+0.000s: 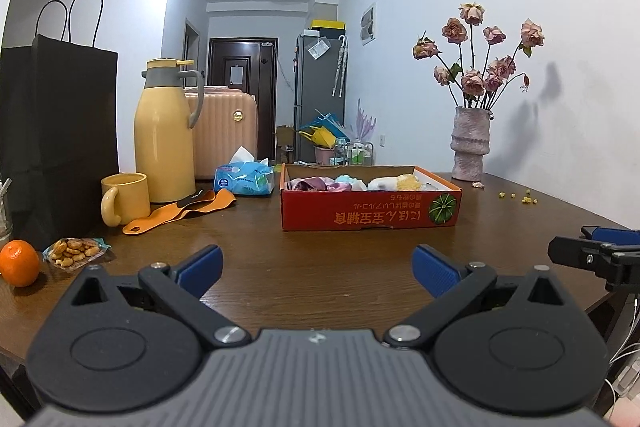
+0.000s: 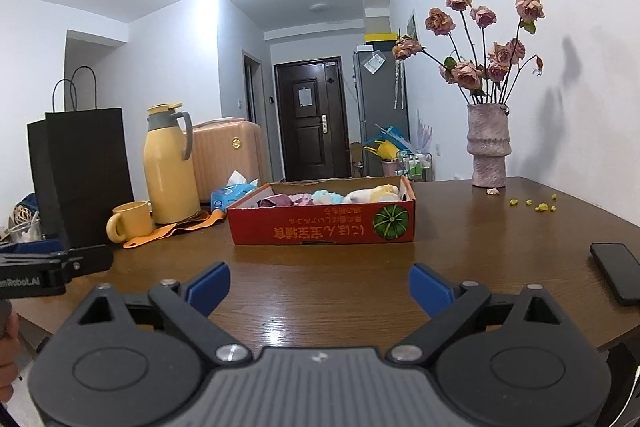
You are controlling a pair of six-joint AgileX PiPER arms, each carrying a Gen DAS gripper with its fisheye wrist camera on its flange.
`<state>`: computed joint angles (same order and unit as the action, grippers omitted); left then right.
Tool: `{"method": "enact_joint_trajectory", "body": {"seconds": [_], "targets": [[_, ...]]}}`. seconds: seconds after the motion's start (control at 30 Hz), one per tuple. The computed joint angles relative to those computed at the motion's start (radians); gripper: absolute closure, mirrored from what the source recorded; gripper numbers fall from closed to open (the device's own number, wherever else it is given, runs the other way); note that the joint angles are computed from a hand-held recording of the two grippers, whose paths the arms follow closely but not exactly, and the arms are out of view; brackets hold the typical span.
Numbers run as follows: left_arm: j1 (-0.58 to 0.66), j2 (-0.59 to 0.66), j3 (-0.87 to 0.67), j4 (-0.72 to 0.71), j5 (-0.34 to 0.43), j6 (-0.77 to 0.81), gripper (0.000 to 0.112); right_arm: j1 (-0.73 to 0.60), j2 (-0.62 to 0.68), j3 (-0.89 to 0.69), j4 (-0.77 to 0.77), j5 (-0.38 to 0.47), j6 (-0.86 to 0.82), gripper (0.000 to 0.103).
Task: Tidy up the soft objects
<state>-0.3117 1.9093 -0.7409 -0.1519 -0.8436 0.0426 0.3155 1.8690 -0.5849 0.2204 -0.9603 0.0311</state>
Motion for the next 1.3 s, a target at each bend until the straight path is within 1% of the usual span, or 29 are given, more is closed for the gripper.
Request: {"method": "enact_joint_trajectory", "body": {"seconds": [0.87, 1.03, 1.3], "targets": [[-0.004, -0.001, 0.000, -0.006, -0.001, 0.008, 0.009, 0.005, 0.004, -0.001, 0.004, 0.002, 0.008, 0.007], [-0.004, 0.001, 0.001, -0.004, -0.005, 0.007, 0.009, -0.013, 0.000, 0.000, -0.029, 0.010, 0.039, 0.007], [-0.002, 0.000, 0.001, 0.002, -0.002, 0.005, 0.009, -0.008, 0.007, 0.005, -0.021, -0.011, 0.029, 0.007]]}}
